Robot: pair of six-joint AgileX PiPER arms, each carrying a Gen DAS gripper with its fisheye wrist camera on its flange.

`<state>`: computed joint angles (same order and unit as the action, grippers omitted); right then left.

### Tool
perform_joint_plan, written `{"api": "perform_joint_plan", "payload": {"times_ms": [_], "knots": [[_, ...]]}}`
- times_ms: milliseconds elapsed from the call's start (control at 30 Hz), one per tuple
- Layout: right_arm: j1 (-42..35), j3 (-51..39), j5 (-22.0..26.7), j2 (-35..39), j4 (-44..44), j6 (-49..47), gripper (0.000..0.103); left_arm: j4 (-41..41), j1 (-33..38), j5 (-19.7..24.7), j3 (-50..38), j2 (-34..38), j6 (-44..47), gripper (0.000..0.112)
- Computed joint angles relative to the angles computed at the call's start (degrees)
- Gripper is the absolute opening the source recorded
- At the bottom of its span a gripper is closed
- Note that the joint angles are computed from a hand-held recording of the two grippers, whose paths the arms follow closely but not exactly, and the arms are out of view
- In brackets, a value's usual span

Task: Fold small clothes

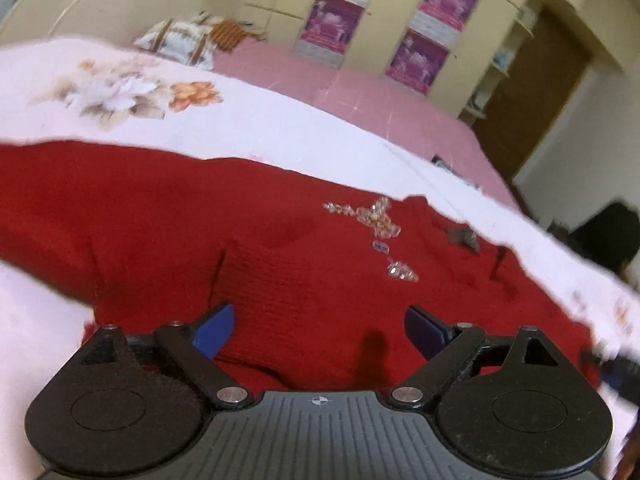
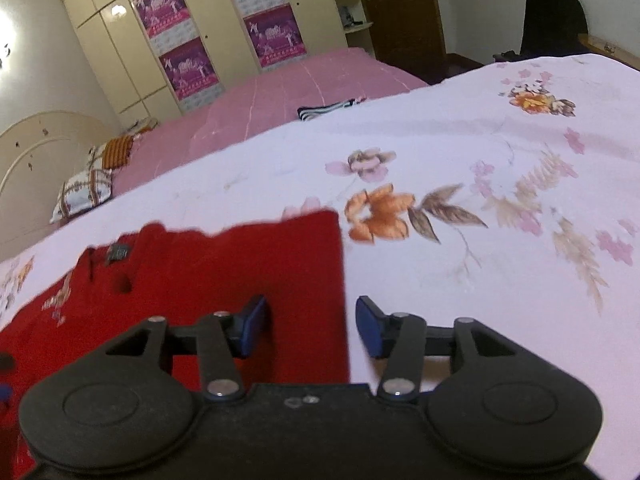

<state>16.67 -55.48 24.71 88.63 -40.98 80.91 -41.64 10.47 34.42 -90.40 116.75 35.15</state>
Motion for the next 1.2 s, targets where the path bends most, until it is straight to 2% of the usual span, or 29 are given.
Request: {"api": "perform_joint_plan", "payload": {"times_ms": [67, 100, 133, 200, 233, 300, 333, 400, 467, 533, 600, 700, 767, 800, 867, 933, 1033, 1200], "knots": [[-2.0, -1.7, -2.0, 2.2, 2.2, -2.2, 0.044, 0.7, -0.7, -1.1, 0.4, 0.0, 0.5, 0.092], [-2.2, -3.0, -1.3, 3.3, 1.6, -1.8, 0.032, 1.0, -0.9, -1.6, 0.4, 0.0, 0.5, 0.092], [-2.4, -4.1, -0.2, 4.1, 2.1, -1.9, 0.014, 1.2, -1.0, -1.8, 0.4, 0.0, 0.5, 0.092], [-1.7, -4.3, 1.4, 3.8, 0.6, -0.1, 0.009, 2.9, -1.3, -1.8, 0.5, -0.3, -1.0, 0.092], [-0.1, -4.4, 3.8, 3.7, -3.0, 1.6, 0.008, 3.3, -1.4, -1.6, 0.4, -0.4, -1.5, 0.092], [3.3, -4.7, 9.0, 5.5, -10.5, 3.7, 0.008, 2.9, -1.7, -3.1, 1.5, -0.5, 0.1, 0.092], [4.1, -4.5, 9.8, 6.2, -13.4, 5.5, 0.008, 3.8, -2.1, -4.3, 1.7, -0.3, 0.7, 0.092], [4.6, -6.0, 11.8, 7.0, -12.8, 5.3, 0.008, 6.7, -2.9, -4.6, 1.4, -0.4, -1.5, 0.092], [4.7, -6.7, 13.2, 6.9, -11.8, 4.7, 0.014, 7.3, -2.5, -2.8, 0.4, -0.6, -3.3, 0.092], [6.3, -5.8, 15.4, 4.6, -13.6, 7.0, 0.024, 3.2, -1.0, -1.2, 1.3, -2.2, -1.3, 0.092], [7.8, -4.5, 14.9, 2.1, -14.9, 7.5, 0.024, 0.8, -0.3, -1.7, 3.1, -3.6, 0.8, 0.092], [10.0, -4.0, 13.1, 1.1, -11.9, 3.6, 0.022, 6.4, -0.7, -0.9, 2.1, -2.2, -4.0, 0.092], [11.2, -5.0, 14.4, 3.2, -8.9, -0.9, 0.022, 9.7, -1.7, -2.7, 3.1, -2.9, -3.7, 0.092], [11.7, -5.0, 15.4, 3.8, -9.3, -1.1, 0.022, 12.5, -1.9, -1.5, 2.5, -3.1, -5.4, 0.092], [12.3, -6.4, 17.4, 3.1, -7.2, -2.5, 0.026, 11.3, -0.8, 0.6, 2.7, -4.7, -5.3, 0.092], [13.1, -5.6, 15.8, 0.0, -6.7, -1.9, 0.026, 8.6, 1.4, 2.1, 4.1, -7.0, -4.4, 0.092], [15.3, -7.2, 15.8, -2.0, -3.6, -4.1, 0.030, 9.2, 5.0, 5.6, 4.3, -8.9, -6.8, 0.092], [21.4, -12.5, 16.8, -0.2, -2.3, -3.8, 0.033, 11.7, 12.8, 8.0, 3.9, -10.1, -7.5, 0.092]]}}
